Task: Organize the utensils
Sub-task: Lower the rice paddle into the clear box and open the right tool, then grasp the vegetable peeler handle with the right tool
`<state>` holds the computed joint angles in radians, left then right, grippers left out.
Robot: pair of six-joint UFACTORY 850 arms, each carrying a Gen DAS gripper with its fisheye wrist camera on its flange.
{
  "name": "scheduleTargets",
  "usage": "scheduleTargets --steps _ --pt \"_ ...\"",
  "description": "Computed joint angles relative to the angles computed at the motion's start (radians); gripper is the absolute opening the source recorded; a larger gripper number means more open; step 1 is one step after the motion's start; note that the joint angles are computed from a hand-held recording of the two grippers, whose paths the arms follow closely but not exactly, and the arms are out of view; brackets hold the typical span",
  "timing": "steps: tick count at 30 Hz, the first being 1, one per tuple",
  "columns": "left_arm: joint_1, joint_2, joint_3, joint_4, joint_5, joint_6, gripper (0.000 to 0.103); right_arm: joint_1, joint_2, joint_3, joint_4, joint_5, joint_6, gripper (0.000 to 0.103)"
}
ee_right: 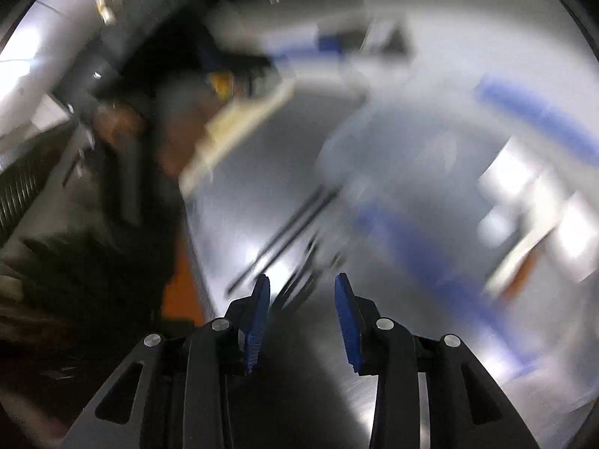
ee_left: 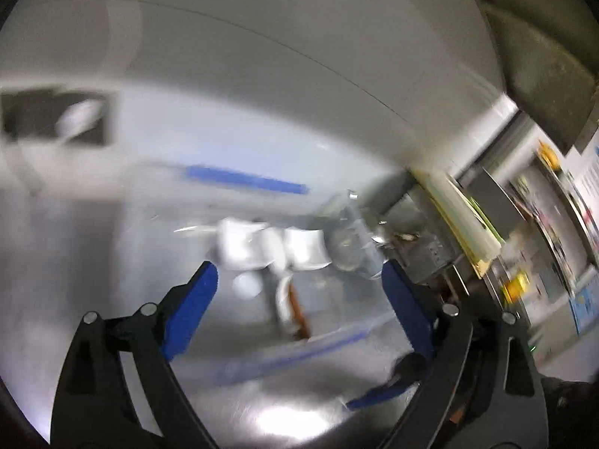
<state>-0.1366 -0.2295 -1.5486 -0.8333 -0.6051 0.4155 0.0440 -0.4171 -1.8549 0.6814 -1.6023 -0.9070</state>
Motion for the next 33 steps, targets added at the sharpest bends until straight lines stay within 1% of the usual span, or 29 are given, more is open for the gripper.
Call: scheduleTargets --steps 1,2,3,4,6,8,9,10,11,12,15,16,20,23,25,29,32,33 --pt "0.016 0.057 0.080 0.036 0.029 -0.043 0.086 0.040 0.043 0.094 -0.060 0.055 0.024 0.038" --pt "0.025 0.095 0.134 0.083 0.046 -0.107 0.086 0.070 0.065 0.154 -0.100 0.094 0.052 0.038" --pt "0.046 0.144 0.213 0.119 0.050 -0.165 0.086 0.113 0.089 0.236 -0.160 0.156 0.121 0.036" --pt "0.072 0.184 0.284 0.113 0.041 -0.181 0.086 0.139 0.099 0.276 -0.182 0.189 0.166 0.035" --pt "0.118 0.236 0.389 0.062 0.029 -0.136 0.086 0.171 0.120 0.338 -0.181 0.234 0.216 0.035" --pt "0.146 0.253 0.461 0.114 0.036 -0.129 0.086 0.195 0.150 0.381 -0.193 0.293 0.269 0.035" --pt "0.147 0.246 0.476 0.143 0.041 -0.133 0.086 0.220 0.166 0.397 -0.214 0.336 0.313 0.035" --pt "0.151 0.234 0.487 0.205 0.035 -0.172 0.085 0.245 0.175 0.407 -0.246 0.380 0.375 0.035" --pt "0.152 0.217 0.492 0.261 0.017 -0.213 0.085 0.274 0.183 0.411 -0.298 0.427 0.465 0.035" --pt "0.155 0.214 0.501 0.280 -0.005 -0.212 0.085 0.289 0.189 0.414 -0.326 0.450 0.516 0.035" --pt "0.198 0.204 0.511 0.231 -0.091 -0.070 0.085 0.321 0.189 0.418 -0.335 0.484 0.660 0.035" --pt "0.213 0.200 0.508 0.226 -0.110 -0.041 0.085 0.340 0.193 0.426 -0.359 0.501 0.720 0.035" --pt "0.259 0.190 0.490 0.186 -0.141 0.065 0.085 0.390 0.210 0.448 -0.437 0.547 0.861 0.035" --pt "0.249 0.190 0.489 0.165 -0.122 0.068 0.085 0.430 0.198 0.441 -0.530 0.558 0.958 0.035" --pt "0.255 0.186 0.487 0.128 -0.137 0.098 0.085 0.446 0.196 0.446 -0.536 0.565 0.975 0.035" --pt "0.236 0.168 0.474 0.156 -0.136 0.109 0.085 0.482 0.198 0.464 -0.585 0.599 1.030 0.035" --pt "0.222 0.149 0.458 0.152 -0.135 0.104 0.085 0.489 0.194 0.470 -0.587 0.601 1.051 0.035" --pt "0.219 0.148 0.457 0.148 -0.137 0.106 0.085 0.480 0.190 0.463 -0.581 0.594 1.039 0.035"
